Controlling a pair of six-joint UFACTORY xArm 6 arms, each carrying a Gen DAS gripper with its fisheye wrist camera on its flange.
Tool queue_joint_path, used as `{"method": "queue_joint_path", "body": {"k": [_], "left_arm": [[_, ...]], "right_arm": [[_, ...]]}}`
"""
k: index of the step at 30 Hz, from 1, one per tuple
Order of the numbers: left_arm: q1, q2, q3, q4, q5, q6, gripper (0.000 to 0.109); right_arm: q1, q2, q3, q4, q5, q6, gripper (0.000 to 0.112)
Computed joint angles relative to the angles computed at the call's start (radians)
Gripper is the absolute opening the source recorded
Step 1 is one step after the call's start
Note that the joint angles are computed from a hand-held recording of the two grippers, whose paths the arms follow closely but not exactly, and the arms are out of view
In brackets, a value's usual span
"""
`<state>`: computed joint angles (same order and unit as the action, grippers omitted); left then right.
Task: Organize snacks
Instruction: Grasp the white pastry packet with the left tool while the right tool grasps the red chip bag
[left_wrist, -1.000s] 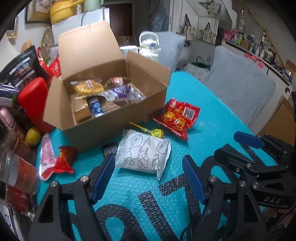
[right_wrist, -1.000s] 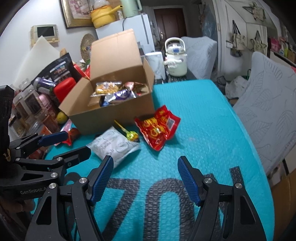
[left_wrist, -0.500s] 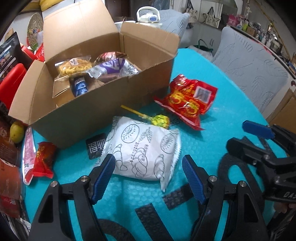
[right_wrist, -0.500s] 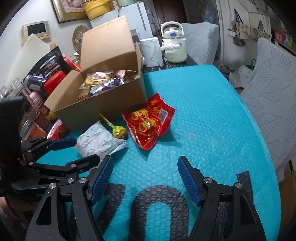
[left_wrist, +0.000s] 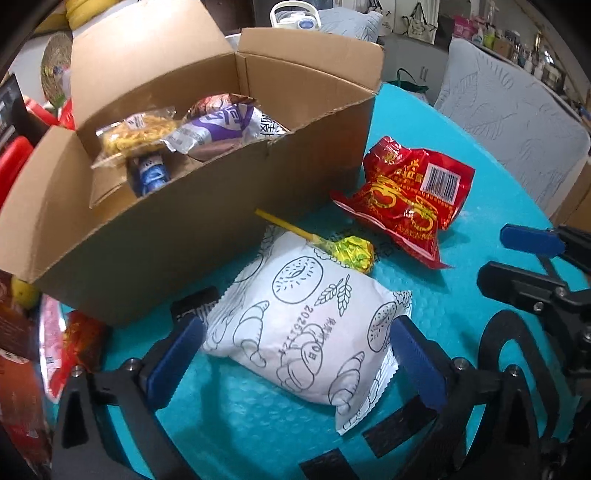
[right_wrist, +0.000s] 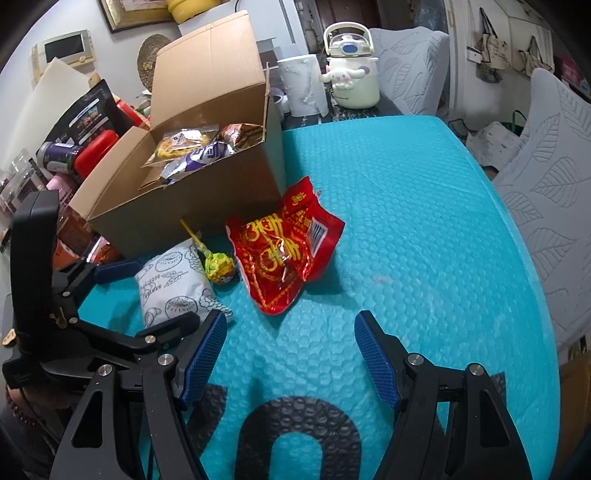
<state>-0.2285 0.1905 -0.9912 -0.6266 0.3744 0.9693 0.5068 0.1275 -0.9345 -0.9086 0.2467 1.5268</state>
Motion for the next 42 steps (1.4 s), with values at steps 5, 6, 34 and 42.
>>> {"method": "queue_joint_path", "body": {"k": [5,6,34,42], "left_arm": [[0.017,0.030,-0.047,0.009,0.081,-0.024,0.103],[0.023,0.033,-0.059,0.030,0.104,-0.047,0.103],[0.040,0.067,-0.109,-0.020,0.231,0.061,0.103],[0.008,-0.015,0.009,-0.069,0.096,0.089,0.067]], "right_arm": [[-0.013,0.039,-0.036,0.085,0.004,-0.123,0.072],[-0.015,0.046,-0.042,0.095,0.001,-0.140,0.072],[-0.066,0.176,-0.154,0.075,-0.082,-0.254,0.038],[-0.045,0.090,-0.060,0.024,-0.061,-0.128,0.037]]}}
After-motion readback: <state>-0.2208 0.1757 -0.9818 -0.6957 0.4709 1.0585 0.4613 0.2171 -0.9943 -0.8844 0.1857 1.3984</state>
